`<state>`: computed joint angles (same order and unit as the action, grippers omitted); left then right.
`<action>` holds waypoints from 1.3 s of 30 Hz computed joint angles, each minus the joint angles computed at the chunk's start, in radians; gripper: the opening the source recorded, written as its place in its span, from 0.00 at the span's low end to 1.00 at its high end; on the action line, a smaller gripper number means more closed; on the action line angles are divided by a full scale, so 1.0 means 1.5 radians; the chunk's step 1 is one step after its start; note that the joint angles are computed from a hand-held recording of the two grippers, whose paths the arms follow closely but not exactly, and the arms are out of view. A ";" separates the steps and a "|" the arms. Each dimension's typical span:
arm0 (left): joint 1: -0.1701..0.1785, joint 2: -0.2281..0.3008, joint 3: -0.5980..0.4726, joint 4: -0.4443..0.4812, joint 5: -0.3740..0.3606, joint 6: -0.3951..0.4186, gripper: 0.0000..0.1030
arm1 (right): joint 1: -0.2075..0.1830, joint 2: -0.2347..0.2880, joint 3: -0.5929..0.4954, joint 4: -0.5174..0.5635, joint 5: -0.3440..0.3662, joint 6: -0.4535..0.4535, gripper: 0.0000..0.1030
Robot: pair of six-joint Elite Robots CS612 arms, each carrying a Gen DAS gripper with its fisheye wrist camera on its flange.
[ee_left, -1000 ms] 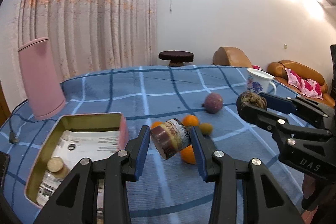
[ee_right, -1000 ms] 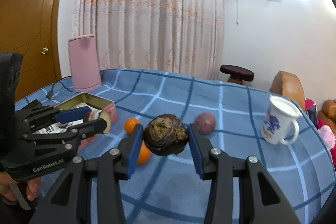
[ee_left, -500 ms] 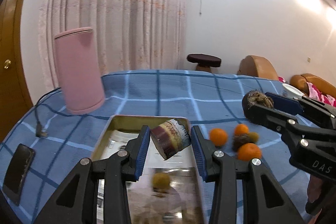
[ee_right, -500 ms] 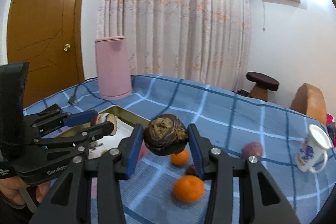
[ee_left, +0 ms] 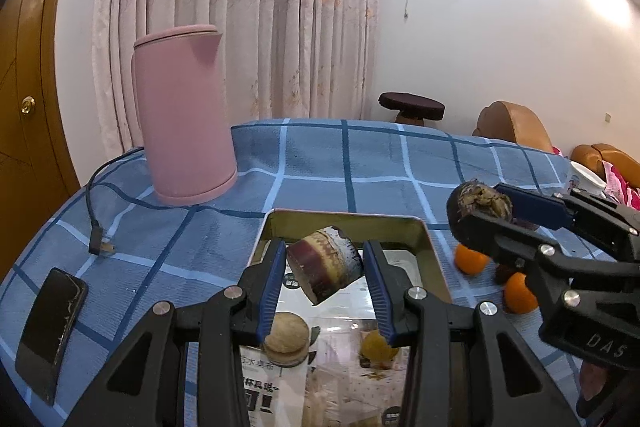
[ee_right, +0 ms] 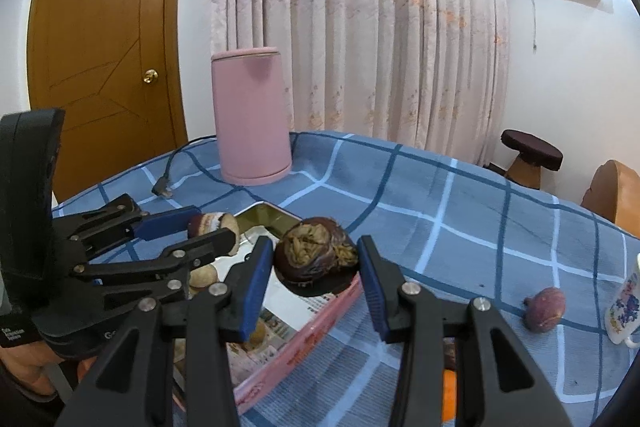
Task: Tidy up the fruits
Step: 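Carry both held items over the tin box and open both grippers, then grasp the large orange with the right gripper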
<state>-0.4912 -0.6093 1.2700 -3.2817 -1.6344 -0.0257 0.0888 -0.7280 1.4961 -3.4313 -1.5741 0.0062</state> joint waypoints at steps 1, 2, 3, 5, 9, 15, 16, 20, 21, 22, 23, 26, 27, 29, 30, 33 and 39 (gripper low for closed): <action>0.002 0.001 -0.002 0.004 -0.002 -0.003 0.41 | 0.000 0.002 -0.002 0.004 0.003 0.002 0.45; 0.003 0.002 -0.005 0.008 -0.006 -0.007 0.41 | 0.000 0.003 -0.004 0.007 0.005 0.004 0.45; 0.006 0.003 -0.008 0.014 -0.011 -0.011 0.41 | 0.001 0.005 -0.007 0.012 0.007 0.005 0.45; 0.008 0.005 -0.013 0.022 -0.009 -0.015 0.41 | 0.002 0.008 -0.011 0.019 0.010 0.004 0.45; 0.011 0.008 -0.019 0.033 -0.008 -0.013 0.41 | 0.005 0.015 -0.022 0.042 0.013 -0.001 0.45; 0.014 0.013 -0.029 0.057 -0.013 -0.013 0.41 | 0.007 0.026 -0.036 0.069 0.015 -0.005 0.45; 0.014 0.014 -0.030 0.060 -0.011 -0.013 0.41 | 0.007 0.027 -0.038 0.073 0.016 -0.005 0.45; 0.013 0.015 -0.031 0.069 -0.003 -0.009 0.41 | 0.008 0.032 -0.044 0.090 0.022 -0.003 0.45; 0.013 0.015 -0.030 0.071 -0.001 -0.007 0.41 | 0.008 0.033 -0.046 0.098 0.024 -0.006 0.46; 0.012 0.014 -0.029 0.073 0.002 -0.007 0.41 | 0.009 0.033 -0.045 0.096 0.023 -0.007 0.46; 0.012 0.014 -0.030 0.075 0.006 -0.009 0.42 | 0.009 0.034 -0.045 0.093 0.024 -0.007 0.46; 0.012 0.014 -0.030 0.085 0.016 -0.014 0.42 | 0.008 0.032 -0.044 0.097 0.029 -0.004 0.60; 0.012 0.014 -0.029 0.086 0.015 -0.017 0.42 | 0.008 0.031 -0.041 0.091 0.025 -0.003 0.70; 0.013 0.010 -0.024 0.083 0.010 -0.021 0.44 | 0.004 0.025 -0.028 0.067 0.038 0.005 0.77; 0.013 0.008 -0.020 0.078 0.008 -0.021 0.46 | 0.001 0.019 -0.015 0.056 0.036 0.007 0.77; 0.011 0.002 -0.008 0.055 0.009 -0.026 0.64 | -0.002 0.005 0.013 0.034 -0.004 0.009 0.80; 0.000 -0.008 0.012 0.031 -0.021 -0.018 0.65 | -0.014 -0.028 0.087 0.006 -0.101 0.029 0.84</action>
